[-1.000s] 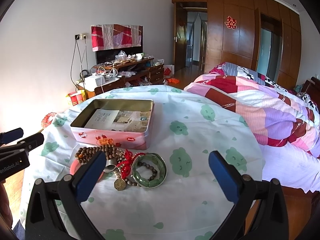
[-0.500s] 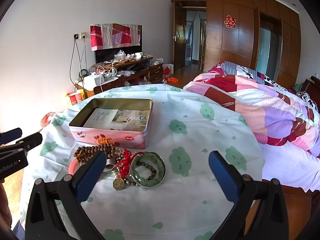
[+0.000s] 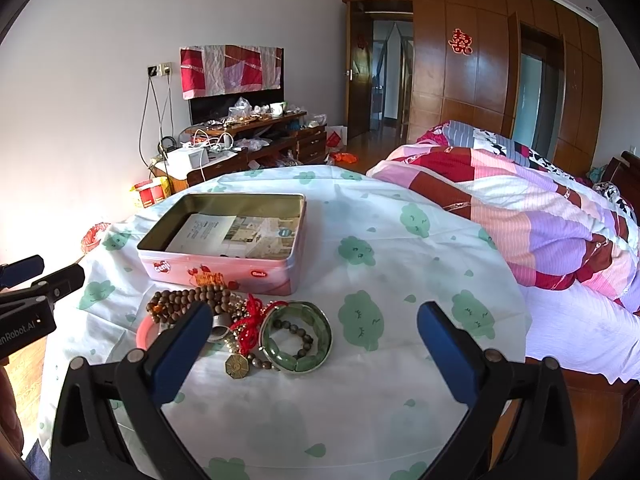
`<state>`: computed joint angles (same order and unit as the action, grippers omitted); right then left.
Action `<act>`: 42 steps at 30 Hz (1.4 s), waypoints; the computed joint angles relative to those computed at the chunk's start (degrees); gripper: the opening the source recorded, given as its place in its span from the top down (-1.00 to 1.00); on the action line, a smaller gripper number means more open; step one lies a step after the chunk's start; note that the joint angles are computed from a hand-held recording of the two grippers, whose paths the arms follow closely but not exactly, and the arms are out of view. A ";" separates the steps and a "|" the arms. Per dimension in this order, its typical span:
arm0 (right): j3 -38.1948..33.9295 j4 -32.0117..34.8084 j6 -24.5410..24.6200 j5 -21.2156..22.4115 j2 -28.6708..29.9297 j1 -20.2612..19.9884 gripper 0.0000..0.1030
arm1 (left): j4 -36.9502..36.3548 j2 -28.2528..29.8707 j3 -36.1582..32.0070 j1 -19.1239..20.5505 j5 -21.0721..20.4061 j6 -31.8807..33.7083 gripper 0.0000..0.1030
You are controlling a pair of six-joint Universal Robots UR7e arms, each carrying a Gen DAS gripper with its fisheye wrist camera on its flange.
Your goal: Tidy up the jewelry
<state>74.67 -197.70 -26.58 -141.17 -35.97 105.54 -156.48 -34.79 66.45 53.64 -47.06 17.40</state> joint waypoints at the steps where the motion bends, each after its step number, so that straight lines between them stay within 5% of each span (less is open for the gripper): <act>1: 0.01 0.01 0.03 0.00 0.00 -0.01 -1.00 | 0.06 -0.02 0.01 0.02 -0.04 -0.01 -0.39; 24: 0.58 0.34 0.48 -0.04 0.15 -0.41 -1.00 | 0.67 0.53 0.32 0.66 0.40 -0.56 -0.39; 42: 2.14 4.54 5.15 -0.76 -1.19 -4.09 -1.00 | 6.54 6.27 -5.87 0.85 -0.99 1.38 -0.39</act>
<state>76.81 -193.16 -21.44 -141.93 -37.16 101.45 -149.94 -28.51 60.58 54.50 -48.05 18.78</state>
